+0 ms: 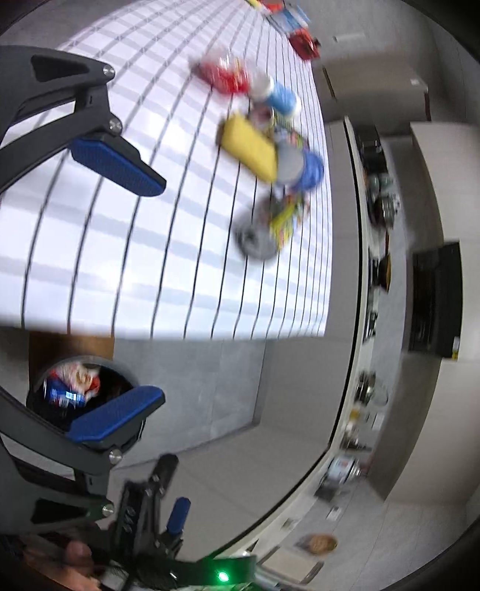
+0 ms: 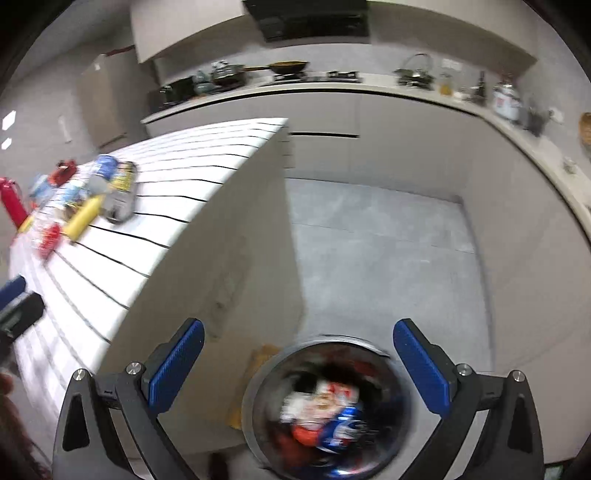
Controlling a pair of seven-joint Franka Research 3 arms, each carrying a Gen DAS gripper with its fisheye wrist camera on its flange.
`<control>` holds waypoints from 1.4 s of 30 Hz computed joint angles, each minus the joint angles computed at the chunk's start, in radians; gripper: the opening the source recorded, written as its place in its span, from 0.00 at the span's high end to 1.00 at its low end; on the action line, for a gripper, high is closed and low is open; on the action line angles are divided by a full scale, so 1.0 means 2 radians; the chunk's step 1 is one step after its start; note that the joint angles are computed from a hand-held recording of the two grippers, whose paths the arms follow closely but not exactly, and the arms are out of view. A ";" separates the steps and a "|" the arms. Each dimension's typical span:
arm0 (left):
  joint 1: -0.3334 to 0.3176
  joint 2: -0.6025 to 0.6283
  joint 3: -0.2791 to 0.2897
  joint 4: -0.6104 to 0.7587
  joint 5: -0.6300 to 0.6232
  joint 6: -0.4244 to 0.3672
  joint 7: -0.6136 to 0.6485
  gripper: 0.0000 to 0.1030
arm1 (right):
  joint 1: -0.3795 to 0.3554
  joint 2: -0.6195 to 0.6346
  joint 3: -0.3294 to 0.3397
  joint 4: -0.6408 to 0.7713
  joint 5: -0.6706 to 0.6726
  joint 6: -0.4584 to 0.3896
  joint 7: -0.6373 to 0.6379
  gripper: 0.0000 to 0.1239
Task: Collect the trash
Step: 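Move both tools back to the counter toward the plastic bag and spray can, then grasp the plastic bag with the left tool while the right tool grasps the yellow spray can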
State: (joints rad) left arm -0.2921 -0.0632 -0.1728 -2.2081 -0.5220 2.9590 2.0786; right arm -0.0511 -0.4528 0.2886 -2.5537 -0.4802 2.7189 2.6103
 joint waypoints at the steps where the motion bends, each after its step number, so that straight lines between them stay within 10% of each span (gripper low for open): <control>1: 0.003 0.001 0.006 0.003 -0.010 -0.001 0.010 0.00 | -0.002 0.009 0.005 0.006 -0.004 0.011 0.006 0.17; 6: 0.035 0.020 0.024 0.038 -0.072 -0.023 0.077 0.00 | 0.004 0.068 0.020 0.071 -0.034 0.023 0.016 0.17; 20: 0.160 0.152 -0.002 0.191 -0.002 -0.063 0.041 0.00 | 0.094 0.284 -0.013 0.345 -0.120 -0.059 0.021 0.17; 42: 0.225 0.307 -0.067 0.383 0.110 -0.179 0.000 0.01 | 0.190 0.523 -0.114 0.653 0.034 -0.188 -0.163 0.29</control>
